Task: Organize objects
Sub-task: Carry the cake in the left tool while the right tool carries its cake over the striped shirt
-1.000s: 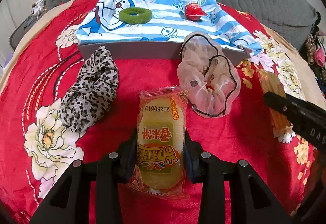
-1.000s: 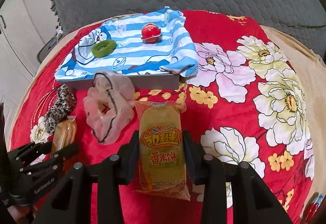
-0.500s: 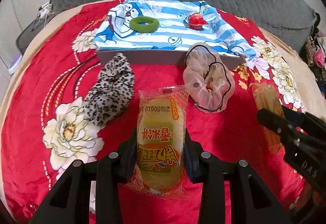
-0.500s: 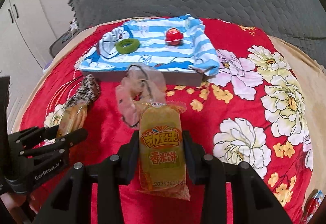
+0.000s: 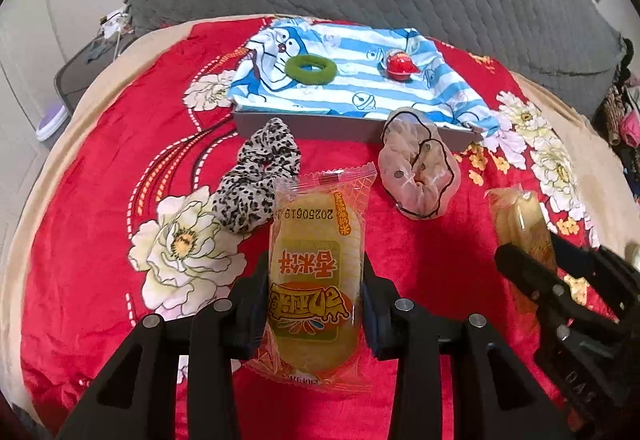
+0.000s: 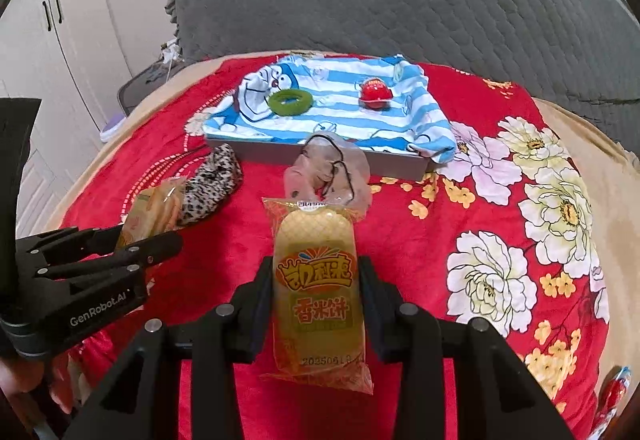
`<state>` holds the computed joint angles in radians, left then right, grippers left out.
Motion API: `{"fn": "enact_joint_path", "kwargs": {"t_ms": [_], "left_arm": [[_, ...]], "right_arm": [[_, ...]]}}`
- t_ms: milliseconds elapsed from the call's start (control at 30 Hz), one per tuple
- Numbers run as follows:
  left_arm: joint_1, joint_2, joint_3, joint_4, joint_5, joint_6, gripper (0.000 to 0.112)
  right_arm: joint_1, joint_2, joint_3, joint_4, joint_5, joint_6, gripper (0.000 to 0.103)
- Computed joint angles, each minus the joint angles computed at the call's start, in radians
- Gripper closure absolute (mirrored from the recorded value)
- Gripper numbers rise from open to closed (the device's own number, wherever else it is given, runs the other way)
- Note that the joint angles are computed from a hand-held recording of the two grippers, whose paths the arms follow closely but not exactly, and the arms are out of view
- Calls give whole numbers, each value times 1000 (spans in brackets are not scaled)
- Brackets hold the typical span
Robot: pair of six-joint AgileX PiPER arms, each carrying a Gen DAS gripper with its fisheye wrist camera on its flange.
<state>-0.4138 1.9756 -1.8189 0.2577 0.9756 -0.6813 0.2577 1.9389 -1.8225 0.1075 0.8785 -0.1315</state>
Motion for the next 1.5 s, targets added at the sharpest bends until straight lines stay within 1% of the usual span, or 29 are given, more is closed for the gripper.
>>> {"fn": "enact_joint_path", "kwargs": {"t_ms": [167, 300, 500, 633, 1067, 1400, 1500], "left_arm": [[-20, -59, 67, 42, -16, -38, 72], [-28, -101, 118, 45, -27, -62, 72], [-46, -140, 123, 75, -26, -82, 72], [-52, -149, 90, 101, -18, -89, 72], [-53, -129, 8, 113, 2, -87, 72], [-31, -32, -141, 94, 43, -24, 72], [-27, 0, -195, 87, 54, -10, 72]], "right_arm": [[23, -52, 68, -17, -32, 19, 63], [37, -88, 105, -33, -60, 37, 63], [49, -125, 120, -42, -85, 52, 63], [56, -145, 111, -45, -100, 59, 63], [42, -130, 50, -34, -120, 51, 63], [25, -77, -41, -24, -104, 50, 63], [14, -52, -89, -16, -85, 49, 63]]}}
